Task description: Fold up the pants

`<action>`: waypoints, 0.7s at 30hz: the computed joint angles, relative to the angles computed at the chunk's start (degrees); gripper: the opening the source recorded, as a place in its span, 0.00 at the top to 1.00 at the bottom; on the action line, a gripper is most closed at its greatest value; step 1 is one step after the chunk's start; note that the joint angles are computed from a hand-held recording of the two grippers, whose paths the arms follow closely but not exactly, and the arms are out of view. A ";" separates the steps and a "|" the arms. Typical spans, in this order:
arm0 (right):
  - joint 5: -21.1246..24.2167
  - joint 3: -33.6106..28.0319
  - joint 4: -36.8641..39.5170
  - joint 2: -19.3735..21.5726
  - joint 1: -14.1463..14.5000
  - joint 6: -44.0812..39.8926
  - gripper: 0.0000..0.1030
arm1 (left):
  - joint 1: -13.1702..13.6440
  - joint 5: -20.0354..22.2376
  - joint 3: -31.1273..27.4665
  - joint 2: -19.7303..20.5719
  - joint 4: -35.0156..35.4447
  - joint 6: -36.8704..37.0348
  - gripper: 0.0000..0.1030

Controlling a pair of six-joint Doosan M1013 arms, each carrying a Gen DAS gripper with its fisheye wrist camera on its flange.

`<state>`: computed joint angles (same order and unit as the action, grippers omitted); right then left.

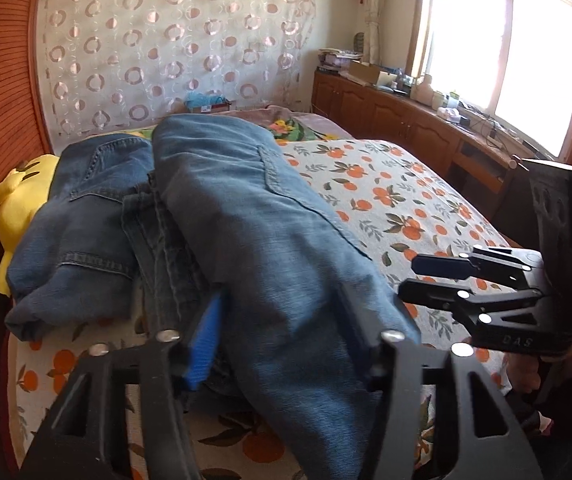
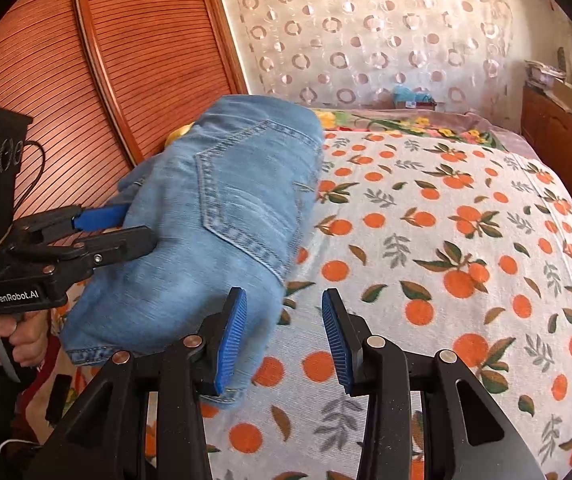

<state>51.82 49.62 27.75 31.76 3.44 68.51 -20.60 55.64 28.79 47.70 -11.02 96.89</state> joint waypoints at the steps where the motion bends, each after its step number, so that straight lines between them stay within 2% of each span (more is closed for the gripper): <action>1: 0.15 0.12 0.07 -0.06 -0.12 0.09 0.60 | 0.04 0.19 -0.05 -0.02 -0.65 0.58 0.64; 3: 0.16 0.45 0.21 -0.24 -0.29 0.11 0.60 | 0.13 -0.68 0.73 -0.60 -0.92 0.74 0.87; 5: -0.08 0.90 0.41 -0.55 -0.36 -0.13 0.60 | 0.56 -3.71 2.88 -2.09 -2.98 0.96 0.91; 7: -0.09 1.02 0.97 -0.64 -0.44 -0.52 0.60 | 0.81 -4.61 3.48 -2.81 -3.17 0.83 0.92; 18: 0.74 0.72 3.26 -0.45 -0.50 -2.69 0.60 | 1.96 -1.94 5.63 -3.02 2.79 -5.40 0.93; 21: 1.27 0.12 3.48 -0.06 -0.32 -2.60 0.60 | 1.85 -2.64 6.67 -3.20 3.26 -5.66 0.93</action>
